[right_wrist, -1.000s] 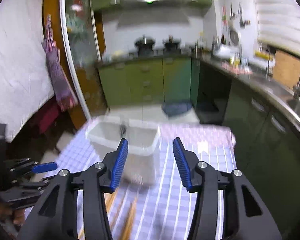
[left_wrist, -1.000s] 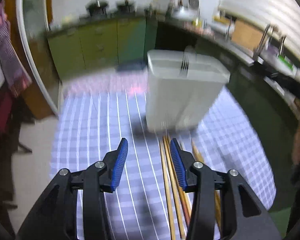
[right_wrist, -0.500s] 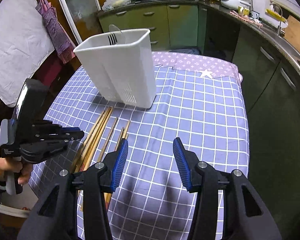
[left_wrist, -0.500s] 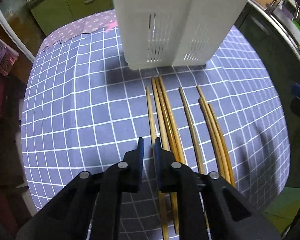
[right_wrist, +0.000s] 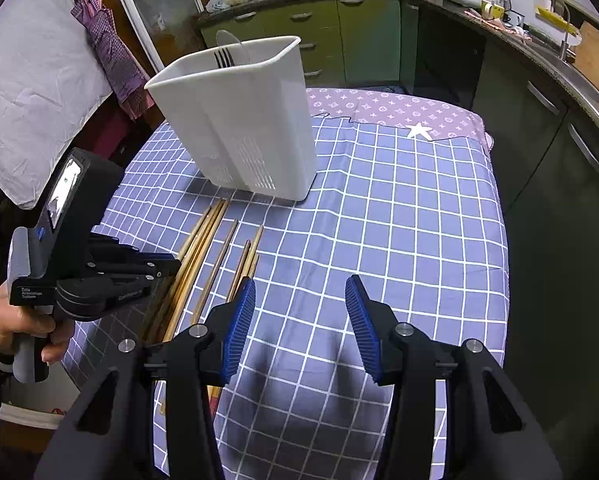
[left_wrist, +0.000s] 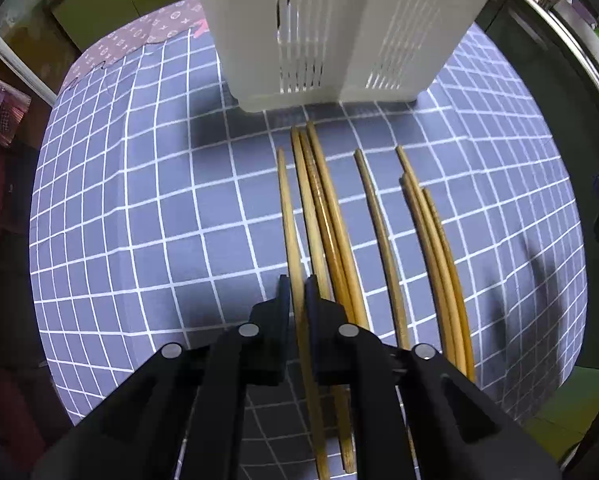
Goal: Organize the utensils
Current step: 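Release the clear spoon into the white holder with the right gripper, then grasp a wooden chopstick with the left gripper while the right gripper grasps another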
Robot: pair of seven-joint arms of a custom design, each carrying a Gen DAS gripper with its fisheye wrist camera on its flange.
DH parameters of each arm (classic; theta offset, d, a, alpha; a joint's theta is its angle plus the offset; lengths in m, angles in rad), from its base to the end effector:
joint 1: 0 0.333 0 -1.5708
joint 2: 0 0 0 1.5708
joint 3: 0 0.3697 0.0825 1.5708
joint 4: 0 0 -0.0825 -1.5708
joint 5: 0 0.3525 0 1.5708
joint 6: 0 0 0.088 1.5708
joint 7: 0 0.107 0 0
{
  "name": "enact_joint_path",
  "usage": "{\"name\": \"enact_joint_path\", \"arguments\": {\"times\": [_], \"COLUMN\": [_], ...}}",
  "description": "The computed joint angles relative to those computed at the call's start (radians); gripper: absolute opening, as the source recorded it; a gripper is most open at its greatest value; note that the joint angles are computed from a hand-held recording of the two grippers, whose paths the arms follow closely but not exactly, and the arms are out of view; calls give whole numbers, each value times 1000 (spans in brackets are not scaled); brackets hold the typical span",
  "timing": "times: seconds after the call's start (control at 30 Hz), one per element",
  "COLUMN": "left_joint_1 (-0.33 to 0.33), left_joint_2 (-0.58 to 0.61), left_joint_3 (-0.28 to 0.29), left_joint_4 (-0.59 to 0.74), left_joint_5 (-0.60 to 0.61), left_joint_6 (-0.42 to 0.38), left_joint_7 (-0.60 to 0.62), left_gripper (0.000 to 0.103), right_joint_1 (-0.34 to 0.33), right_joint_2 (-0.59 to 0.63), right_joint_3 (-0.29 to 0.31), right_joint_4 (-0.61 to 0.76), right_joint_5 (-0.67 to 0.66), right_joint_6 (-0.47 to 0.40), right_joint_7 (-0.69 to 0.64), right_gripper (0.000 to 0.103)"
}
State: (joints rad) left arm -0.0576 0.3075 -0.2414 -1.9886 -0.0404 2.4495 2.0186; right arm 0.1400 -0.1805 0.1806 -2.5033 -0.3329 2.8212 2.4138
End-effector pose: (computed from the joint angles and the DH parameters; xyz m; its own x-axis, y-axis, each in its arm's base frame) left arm 0.5880 -0.1691 0.4009 -0.6465 -0.7625 0.0242 -0.7522 0.6319 -0.1868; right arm 0.4262 0.1622 0.4751 -0.1868 -0.9723 -0.1405 -0.8434 0.2321 -0.4846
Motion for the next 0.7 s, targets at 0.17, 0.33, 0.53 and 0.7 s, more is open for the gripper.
{"name": "enact_joint_path", "arguments": {"times": [0.17,0.33,0.53,0.7], "left_joint_1": [-17,12,92,129], "left_joint_2": [5,11,-63,-157], "left_joint_3": [2,-7,-44,-48], "left_joint_4": [3,23,-30,-99], "left_joint_5": [29,-14,-228,-507], "left_joint_6": [-6,-36,49,140], "left_joint_7": [-29,11,187,420], "left_gripper": [9,7,7,7], "right_joint_1": [38,116,152,161], "right_joint_2": [21,78,171,227], "right_joint_3": [-16,-70,-98,-96], "right_joint_4": [26,75,126,157], "right_joint_5": [65,297,572,627], "right_joint_6": [-47,-118,-157,-179], "right_joint_7": [-64,-264,-470,-508], "right_gripper": [49,49,42,31]}}
